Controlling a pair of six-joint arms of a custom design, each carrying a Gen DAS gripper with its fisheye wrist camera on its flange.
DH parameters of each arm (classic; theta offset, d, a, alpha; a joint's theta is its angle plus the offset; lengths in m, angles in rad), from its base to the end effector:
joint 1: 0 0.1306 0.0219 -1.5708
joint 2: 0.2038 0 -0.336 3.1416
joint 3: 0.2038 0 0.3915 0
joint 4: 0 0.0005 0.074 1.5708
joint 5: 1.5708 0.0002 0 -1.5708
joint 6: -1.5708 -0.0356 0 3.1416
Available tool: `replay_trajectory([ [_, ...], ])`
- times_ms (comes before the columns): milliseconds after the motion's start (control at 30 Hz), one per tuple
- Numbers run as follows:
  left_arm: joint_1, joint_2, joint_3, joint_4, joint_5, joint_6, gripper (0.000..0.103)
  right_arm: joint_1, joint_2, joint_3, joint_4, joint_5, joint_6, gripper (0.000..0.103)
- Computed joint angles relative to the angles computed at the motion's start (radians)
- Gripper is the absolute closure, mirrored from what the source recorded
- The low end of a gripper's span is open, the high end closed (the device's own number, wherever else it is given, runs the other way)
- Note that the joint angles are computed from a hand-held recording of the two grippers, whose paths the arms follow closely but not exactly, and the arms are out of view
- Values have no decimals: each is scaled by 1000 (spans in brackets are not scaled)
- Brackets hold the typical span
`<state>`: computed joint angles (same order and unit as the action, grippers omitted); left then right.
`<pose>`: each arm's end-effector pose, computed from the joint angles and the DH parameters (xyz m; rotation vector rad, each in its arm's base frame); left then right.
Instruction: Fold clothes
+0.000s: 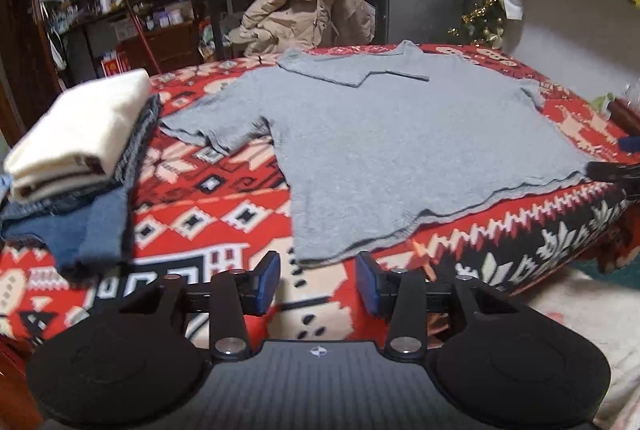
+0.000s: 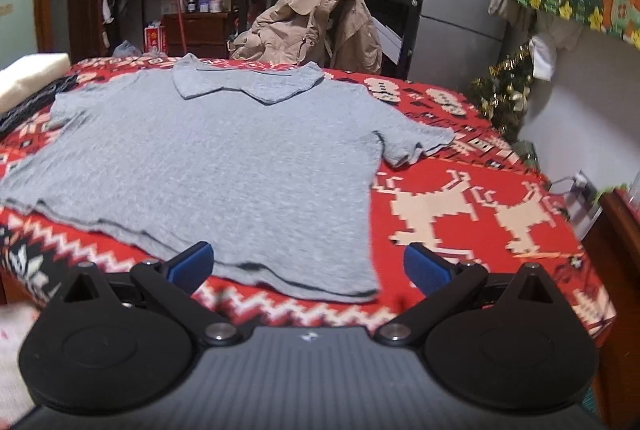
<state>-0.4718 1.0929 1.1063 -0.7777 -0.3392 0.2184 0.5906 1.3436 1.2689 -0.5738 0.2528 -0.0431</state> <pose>0.3614 -0.1717 0.3847 0.1227 2.2788 0.0383 0.4129 0.2655 0.3716 -0.4593 2.1478 0.0747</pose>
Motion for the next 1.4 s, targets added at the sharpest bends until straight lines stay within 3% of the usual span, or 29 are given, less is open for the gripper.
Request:
replay_trajectory([
  [167, 14, 35, 36, -15, 46, -78, 53, -34, -44, -32, -11, -82, 39, 1],
  [267, 7, 62, 58, -23, 27, -125, 52, -37, -51, -34, -23, -82, 64, 1],
  [367, -5, 62, 52, 21, 7, -199, 40, -32, -48, -24, -42, -62, 100, 1],
  [467, 2, 62, 50, 55, 52, -246, 37, -33, -32, 5, -80, -88, 95, 1],
  [533, 7, 78, 63, 50, 68, -243, 37, -39, -19, 28, -104, -131, 68, 1],
  [600, 12, 95, 77, 45, 80, -229, 37, -32, -4, 53, -122, -124, 41, 1],
  [667, 27, 112, 96, 34, 115, -176, 37, -27, 1, 62, -110, -137, 53, 1],
  [767, 45, 132, 115, 27, 164, -122, 27, -26, 9, 70, -88, -157, 94, 1],
  [833, 50, 151, 130, 12, 188, -136, 24, -23, 30, 89, -103, -141, 110, 1],
  [933, 50, 173, 143, 3, 213, -202, 22, -34, 87, 154, -194, -164, 90, 1],
  [1067, 40, 187, 145, 7, 205, -276, 14, -50, 134, 203, -261, -201, 65, 1],
  [1133, 48, 185, 140, 16, 246, -287, 14, -57, 151, 217, -280, -218, 52, 1],
  [1267, 67, 201, 157, -14, 319, -280, 4, -65, 172, 232, -295, -222, 29, 1],
  [1400, 68, 211, 164, -23, 331, -252, 0, -69, 204, 284, -352, -226, 24, 1],
])
